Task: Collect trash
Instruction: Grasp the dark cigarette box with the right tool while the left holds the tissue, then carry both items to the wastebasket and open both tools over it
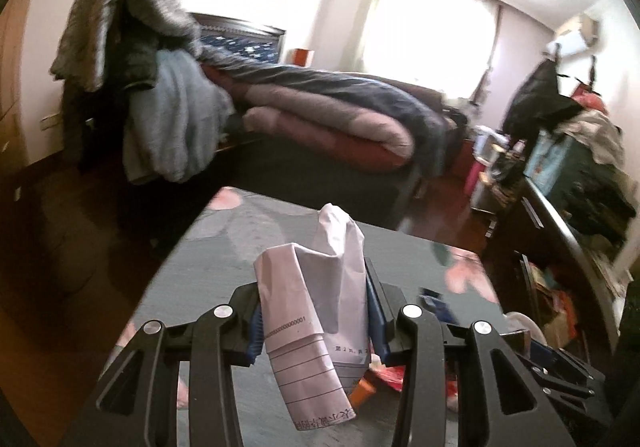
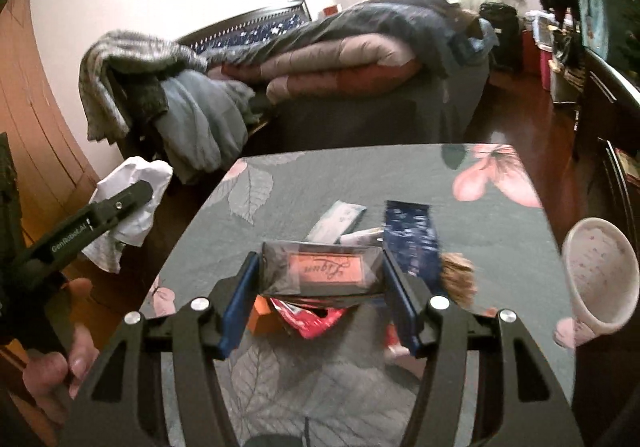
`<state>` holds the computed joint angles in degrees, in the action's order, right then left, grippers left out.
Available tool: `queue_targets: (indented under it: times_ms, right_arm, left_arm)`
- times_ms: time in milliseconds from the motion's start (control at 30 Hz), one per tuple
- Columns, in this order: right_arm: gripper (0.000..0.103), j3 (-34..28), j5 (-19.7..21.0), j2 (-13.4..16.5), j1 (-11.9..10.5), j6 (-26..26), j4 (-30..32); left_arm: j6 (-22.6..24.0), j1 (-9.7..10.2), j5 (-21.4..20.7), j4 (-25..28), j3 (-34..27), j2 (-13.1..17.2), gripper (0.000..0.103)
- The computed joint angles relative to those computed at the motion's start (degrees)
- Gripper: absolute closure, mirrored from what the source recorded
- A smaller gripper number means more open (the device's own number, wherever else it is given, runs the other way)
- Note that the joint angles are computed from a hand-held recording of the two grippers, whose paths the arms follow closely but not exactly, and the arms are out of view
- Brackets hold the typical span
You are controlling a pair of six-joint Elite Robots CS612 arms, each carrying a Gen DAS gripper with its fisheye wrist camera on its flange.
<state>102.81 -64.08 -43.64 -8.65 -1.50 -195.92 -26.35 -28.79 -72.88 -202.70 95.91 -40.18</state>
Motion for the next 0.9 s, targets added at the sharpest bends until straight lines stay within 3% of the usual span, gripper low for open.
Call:
queue_targets:
  times_ms: [167,567,900]
  right_arm:
    - [0.043,4.00,0.31,-1.62,-2.62,1.78,-3.76]
    - [0.043,9.60,-0.74,-2.00,-9.23,7.04,-10.01]
    - [0.043,10.17,-9.51,-0.40,-13.34,10.21,-14.57]
  left_arm:
    - [1.43,-1.70,-3.32,-2.15,0.32,-0.15,0.061]
    - [7.35,-5.57,-9.50,0.55,-4.58,1.71,0.061]
    - [13.12,-8.58,-15.86,5.74,-13.31,5.84,0.061]
